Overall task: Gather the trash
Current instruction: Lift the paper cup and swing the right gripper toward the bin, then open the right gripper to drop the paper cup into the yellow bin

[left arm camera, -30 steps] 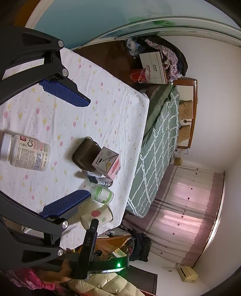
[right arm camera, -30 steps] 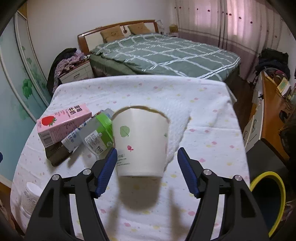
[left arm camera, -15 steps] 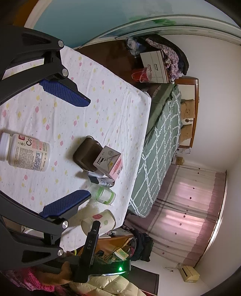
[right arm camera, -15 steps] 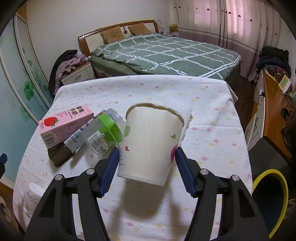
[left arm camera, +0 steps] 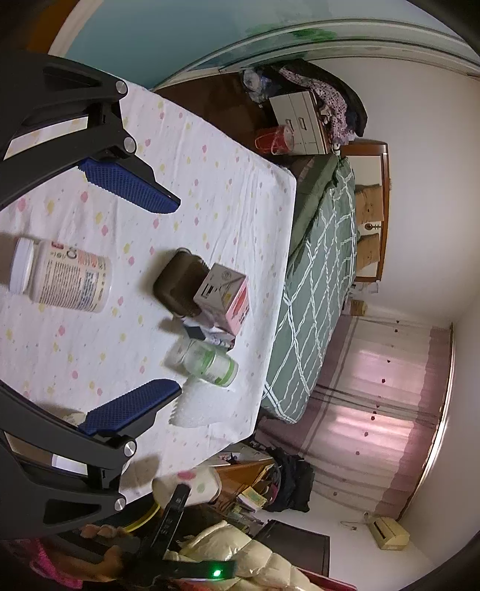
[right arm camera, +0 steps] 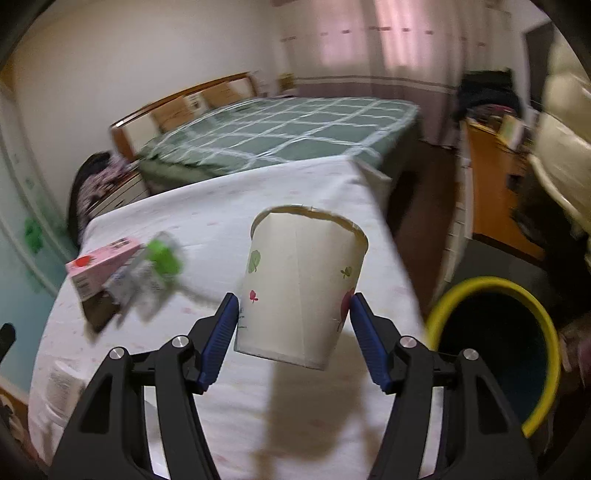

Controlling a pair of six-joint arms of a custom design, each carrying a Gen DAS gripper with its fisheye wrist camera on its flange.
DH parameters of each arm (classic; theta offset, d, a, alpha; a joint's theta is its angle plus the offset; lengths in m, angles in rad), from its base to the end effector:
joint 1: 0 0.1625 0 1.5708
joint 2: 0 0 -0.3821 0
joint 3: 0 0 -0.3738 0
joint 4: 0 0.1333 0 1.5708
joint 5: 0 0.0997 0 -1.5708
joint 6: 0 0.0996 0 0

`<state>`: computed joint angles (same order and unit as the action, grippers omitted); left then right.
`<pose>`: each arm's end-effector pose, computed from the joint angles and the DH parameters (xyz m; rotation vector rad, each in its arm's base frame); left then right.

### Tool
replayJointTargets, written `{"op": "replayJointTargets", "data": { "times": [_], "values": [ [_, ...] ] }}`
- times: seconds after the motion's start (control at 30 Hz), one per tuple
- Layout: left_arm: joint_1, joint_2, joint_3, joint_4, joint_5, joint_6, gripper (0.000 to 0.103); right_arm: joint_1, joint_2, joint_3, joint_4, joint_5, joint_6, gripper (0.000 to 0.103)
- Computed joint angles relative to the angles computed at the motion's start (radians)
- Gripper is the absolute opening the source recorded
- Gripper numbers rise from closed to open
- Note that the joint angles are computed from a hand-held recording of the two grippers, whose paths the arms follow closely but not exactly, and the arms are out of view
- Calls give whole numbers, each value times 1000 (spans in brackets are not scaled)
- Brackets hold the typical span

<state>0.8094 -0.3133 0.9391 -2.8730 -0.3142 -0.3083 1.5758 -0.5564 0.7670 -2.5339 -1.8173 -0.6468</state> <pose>-0.3617 -0.7100 0.0997 -0.0484 2.0495 -1.3366 0.1131 -0.8282 0.2838 0.6976 -2.4538 0.8557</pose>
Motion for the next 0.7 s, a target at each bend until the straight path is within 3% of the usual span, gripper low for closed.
{"op": "replayJointTargets", "data": {
  "times": [0.3, 0.7],
  "values": [
    [-6, 25, -34, 52, -20, -14, 90, -90, -69, 72, -154, -95, 115, 60],
    [-5, 52, -75, 123, -35, -37, 90, -133, -67, 73, -191, -161, 198, 61]
  ]
}}
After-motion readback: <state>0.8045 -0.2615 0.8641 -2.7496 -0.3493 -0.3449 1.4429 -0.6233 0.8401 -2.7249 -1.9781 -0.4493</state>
